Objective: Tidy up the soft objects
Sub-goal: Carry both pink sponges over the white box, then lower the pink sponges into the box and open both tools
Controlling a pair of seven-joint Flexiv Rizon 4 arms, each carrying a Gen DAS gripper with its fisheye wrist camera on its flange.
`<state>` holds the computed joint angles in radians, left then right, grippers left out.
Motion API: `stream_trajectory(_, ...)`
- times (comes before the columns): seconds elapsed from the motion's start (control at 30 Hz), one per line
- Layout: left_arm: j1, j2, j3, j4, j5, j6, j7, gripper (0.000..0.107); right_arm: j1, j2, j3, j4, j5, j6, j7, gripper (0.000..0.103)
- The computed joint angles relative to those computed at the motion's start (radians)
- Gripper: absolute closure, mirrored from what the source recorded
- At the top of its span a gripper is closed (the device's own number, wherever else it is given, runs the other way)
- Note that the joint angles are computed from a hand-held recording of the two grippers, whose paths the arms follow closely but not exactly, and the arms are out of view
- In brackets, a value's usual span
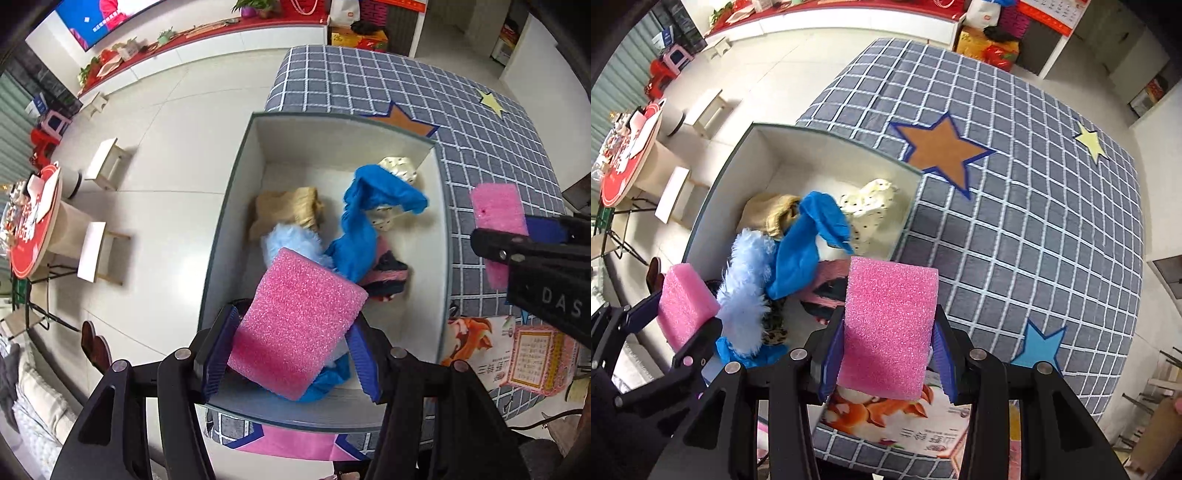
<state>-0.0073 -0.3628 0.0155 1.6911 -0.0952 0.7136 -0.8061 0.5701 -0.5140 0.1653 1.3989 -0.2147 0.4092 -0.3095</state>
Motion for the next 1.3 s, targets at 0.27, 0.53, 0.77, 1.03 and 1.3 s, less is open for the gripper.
stream_trajectory(0.27,0.008,-0.035,0.012,-0.03,0.019,-0.026,-0.026,0.044,0.0,-0.104,-0.007,-0.138,0.019,-0.059,-0.086,0.058)
stream_trajectory(0.53,0.013,-0.069,0.018,-0.057,0.029,-0.055,-0.06,0.044,0.007,-0.188,-0.017,-0.253,0.046,-0.105,-0.155,0.058)
stream_trajectory(0.77,0.019,-0.105,0.019,-0.089,0.032,-0.078,-0.089,0.044,0.011,-0.226,-0.025,-0.299,0.063,-0.108,-0.173,0.058)
stream_trajectory(1.03,0.026,-0.129,0.019,-0.11,0.034,-0.086,-0.081,0.044,0.012,-0.257,-0.03,-0.332,0.075,-0.102,-0.181,0.058)
stream_trajectory(1.3,0.026,-0.142,0.018,-0.118,0.031,-0.085,-0.087,0.044,0.007,-0.28,-0.034,-0.365,0.083,-0.131,-0.18,0.058)
